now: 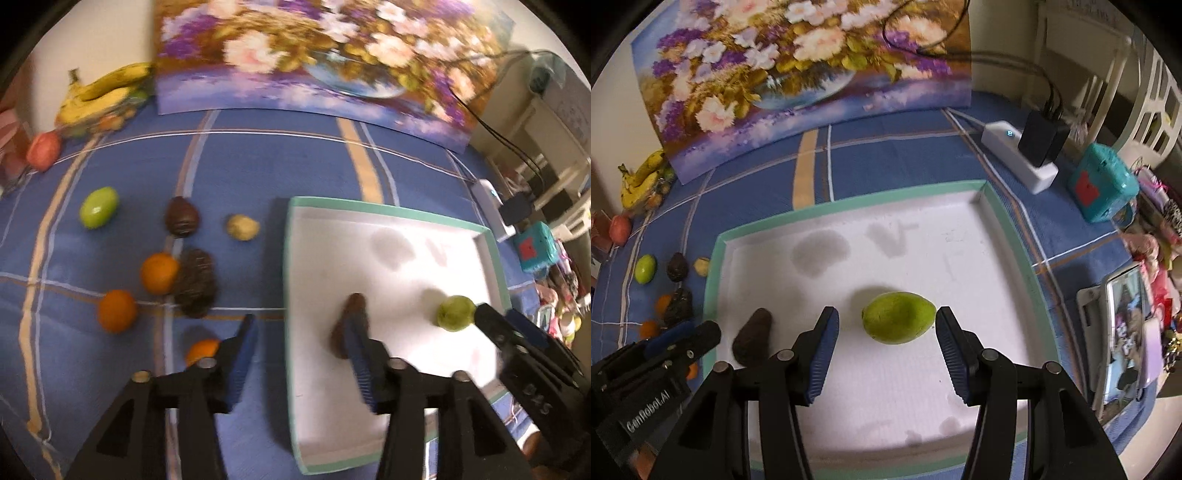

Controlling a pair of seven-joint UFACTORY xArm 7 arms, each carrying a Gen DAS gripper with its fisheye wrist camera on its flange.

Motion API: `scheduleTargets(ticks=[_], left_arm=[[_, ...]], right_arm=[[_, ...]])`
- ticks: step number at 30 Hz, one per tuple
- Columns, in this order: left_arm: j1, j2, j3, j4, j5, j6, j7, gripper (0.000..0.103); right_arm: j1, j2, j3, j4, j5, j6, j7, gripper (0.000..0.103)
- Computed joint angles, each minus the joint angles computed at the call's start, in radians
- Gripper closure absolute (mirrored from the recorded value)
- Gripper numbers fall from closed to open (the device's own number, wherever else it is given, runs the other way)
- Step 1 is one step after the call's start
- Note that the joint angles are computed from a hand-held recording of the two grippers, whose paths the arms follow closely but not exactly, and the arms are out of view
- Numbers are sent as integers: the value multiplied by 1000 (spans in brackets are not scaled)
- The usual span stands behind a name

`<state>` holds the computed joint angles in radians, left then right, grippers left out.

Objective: Organize fruits
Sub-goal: 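Carry both fruits over the white tray and release them inside, then move both tools back toward the oranges on the tablecloth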

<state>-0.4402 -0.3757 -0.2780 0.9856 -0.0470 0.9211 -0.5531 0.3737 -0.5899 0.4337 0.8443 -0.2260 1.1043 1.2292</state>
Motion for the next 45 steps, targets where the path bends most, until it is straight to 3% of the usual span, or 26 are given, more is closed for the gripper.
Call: scheduleTargets(ticks=[3, 5, 9, 11, 14, 22, 30, 37, 45], left_arm=[[26, -37, -2, -16, 42, 34, -30, 28], [46, -59, -6, -25, 77, 57, -47, 20], [79, -115, 2, -57, 116, 84, -60, 0], [93, -135, 8, -70, 123, 85, -62, 0], [115, -171, 25, -92, 124, 94, -57, 0], [190, -251, 66, -138, 129, 102, -42, 0], [280, -335, 109, -181, 150, 122, -18, 0], [340, -367, 130, -192, 157, 124, 4, 0], [334, -331, 138, -181, 109, 116, 33, 0]], right_arm=[[4, -6, 9, 14, -3, 0, 2, 47], [8, -12, 15, 20, -2, 2, 5, 33], [10, 3, 34, 42, -13, 25, 1, 30], [12, 12, 41, 50, -17, 34, 6, 28], [14, 12, 48, 49, -27, 24, 25, 11], [14, 95, 85, 102, -90, -44, 78, 11], [64, 277, 98, 216, -189, -139, 102, 11], [147, 398, 62, 300, -269, -179, 133, 11], [240, 504, -1, 381, -324, -198, 138, 11]])
